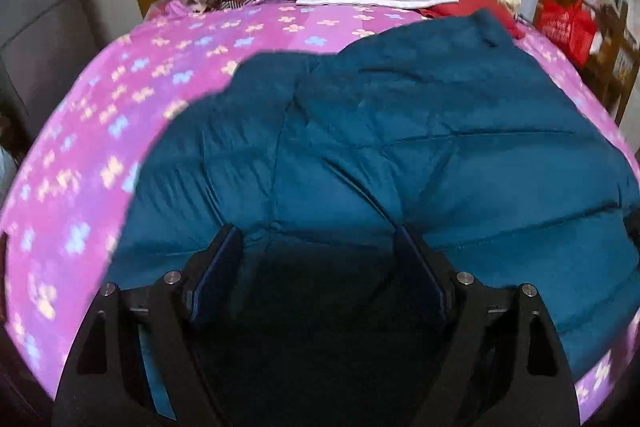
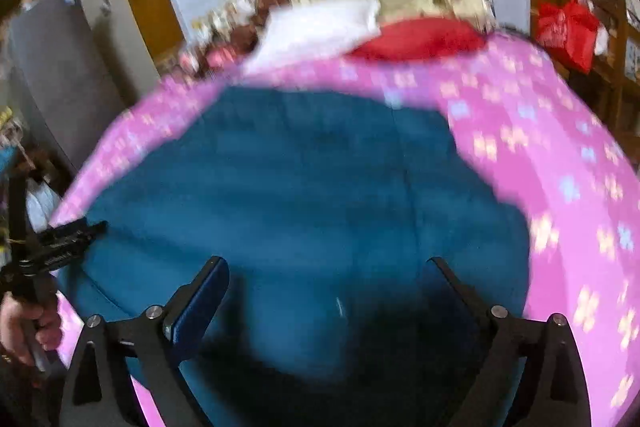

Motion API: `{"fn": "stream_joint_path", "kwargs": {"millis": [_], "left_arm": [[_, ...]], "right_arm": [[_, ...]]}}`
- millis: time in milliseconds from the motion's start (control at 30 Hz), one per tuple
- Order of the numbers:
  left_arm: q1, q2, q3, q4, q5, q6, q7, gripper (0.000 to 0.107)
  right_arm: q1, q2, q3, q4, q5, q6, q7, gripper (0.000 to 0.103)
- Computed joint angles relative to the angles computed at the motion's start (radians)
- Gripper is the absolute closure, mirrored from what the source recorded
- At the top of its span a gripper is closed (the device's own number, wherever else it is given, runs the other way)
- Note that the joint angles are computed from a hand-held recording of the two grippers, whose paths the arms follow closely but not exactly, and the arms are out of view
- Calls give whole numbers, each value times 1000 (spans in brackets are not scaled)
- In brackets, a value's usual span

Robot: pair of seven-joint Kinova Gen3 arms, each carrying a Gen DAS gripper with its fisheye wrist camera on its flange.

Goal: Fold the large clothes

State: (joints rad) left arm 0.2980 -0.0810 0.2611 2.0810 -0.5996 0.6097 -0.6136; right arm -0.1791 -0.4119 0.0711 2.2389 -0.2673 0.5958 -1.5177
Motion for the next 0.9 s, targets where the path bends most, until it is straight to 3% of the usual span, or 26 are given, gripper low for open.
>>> {"fn": "stream_joint_path", "kwargs": {"millis": [67, 133, 267, 533, 633, 700, 800, 900], "left_arm": [[-5, 13, -17, -12, 27, -2, -2, 16], [-7, 21, -23, -29, 60, 17, -22, 14], [4, -41, -16, -25, 90, 66, -46, 14], [-56, -225, 112, 98, 113, 66, -24, 14], [-74, -276, 96, 134, 171, 51, -63, 14], [-66, -311, 57, 163, 211, 18, -122, 14], [-136, -363, 80, 185, 184, 28, -121, 14], [-182, -399, -26, 205, 252, -12, -219, 14]], "right_arm": [[-31, -17, 43, 45, -33, -59, 35, 0], [-17, -1, 21, 36, -15, -53, 24, 0], [41, 7, -45, -56, 54, 97, -82, 3], [98, -268, -199, -85, 118, 270, -221, 4], [92, -308, -244, -68, 142, 312, -258, 4], [75, -354, -228, -35, 145, 321, -266, 4], [76, -381, -198, 2, 160, 351, -272, 4], [38, -407, -99, 44, 144, 353, -243, 4]]}}
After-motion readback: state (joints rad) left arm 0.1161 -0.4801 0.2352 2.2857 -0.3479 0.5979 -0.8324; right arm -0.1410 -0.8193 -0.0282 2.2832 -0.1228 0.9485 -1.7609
